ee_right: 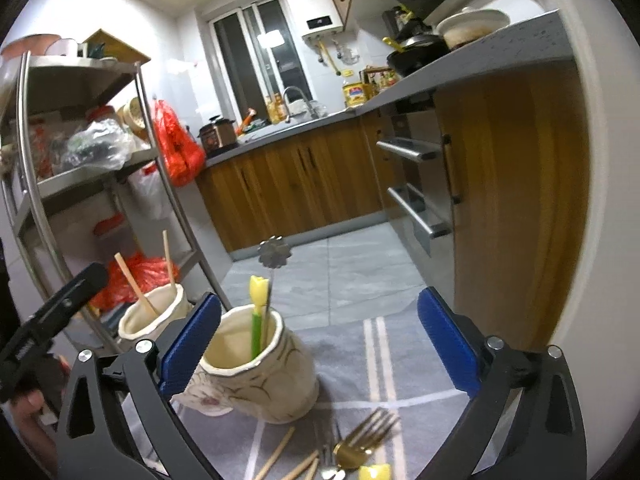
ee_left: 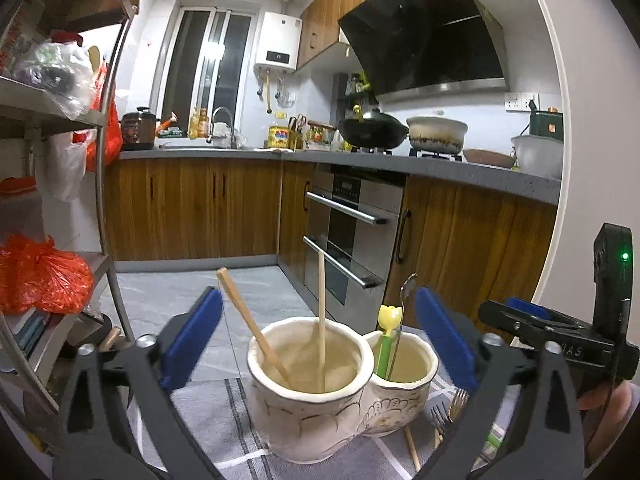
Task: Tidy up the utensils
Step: 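Release the chopstick in the large pot while the right tool releases the fork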
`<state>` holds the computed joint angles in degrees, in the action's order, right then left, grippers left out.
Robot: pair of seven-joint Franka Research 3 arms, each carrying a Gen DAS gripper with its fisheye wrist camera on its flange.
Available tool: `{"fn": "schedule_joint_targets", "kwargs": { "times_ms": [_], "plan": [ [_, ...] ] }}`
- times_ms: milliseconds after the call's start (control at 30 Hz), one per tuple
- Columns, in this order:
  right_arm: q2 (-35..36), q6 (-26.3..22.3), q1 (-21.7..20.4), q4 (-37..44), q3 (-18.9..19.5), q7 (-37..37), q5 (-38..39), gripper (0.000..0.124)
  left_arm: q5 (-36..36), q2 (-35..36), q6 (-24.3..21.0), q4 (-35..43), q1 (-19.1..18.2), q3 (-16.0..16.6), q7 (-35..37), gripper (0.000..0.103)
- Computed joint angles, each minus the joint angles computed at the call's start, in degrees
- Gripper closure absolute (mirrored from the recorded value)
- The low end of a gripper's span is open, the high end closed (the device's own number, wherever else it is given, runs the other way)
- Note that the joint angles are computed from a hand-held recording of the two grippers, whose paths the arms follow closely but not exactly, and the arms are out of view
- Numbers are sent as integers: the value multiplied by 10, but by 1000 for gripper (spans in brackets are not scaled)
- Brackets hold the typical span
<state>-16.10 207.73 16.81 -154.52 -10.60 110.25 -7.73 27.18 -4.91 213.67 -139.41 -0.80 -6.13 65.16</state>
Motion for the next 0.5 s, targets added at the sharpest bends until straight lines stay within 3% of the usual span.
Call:
{"fn": "schedule_joint_targets", "kwargs": {
  "times_ms": [133, 233, 500],
  "plan": [
    [-31, -8, -48, -22, 71, -74, 90, 26, -1, -31, -1, -24, 2, 1, 8, 6],
    [-52, -9, -65, -37, 103, -122, 146, 26, -8, -54, 2, -45, 4, -1, 22, 6],
    [-98, -41, -58, -61, 105, -192, 205, 26, 74, -99, -19, -73, -4, 40, -29, 6]
  ]
}}
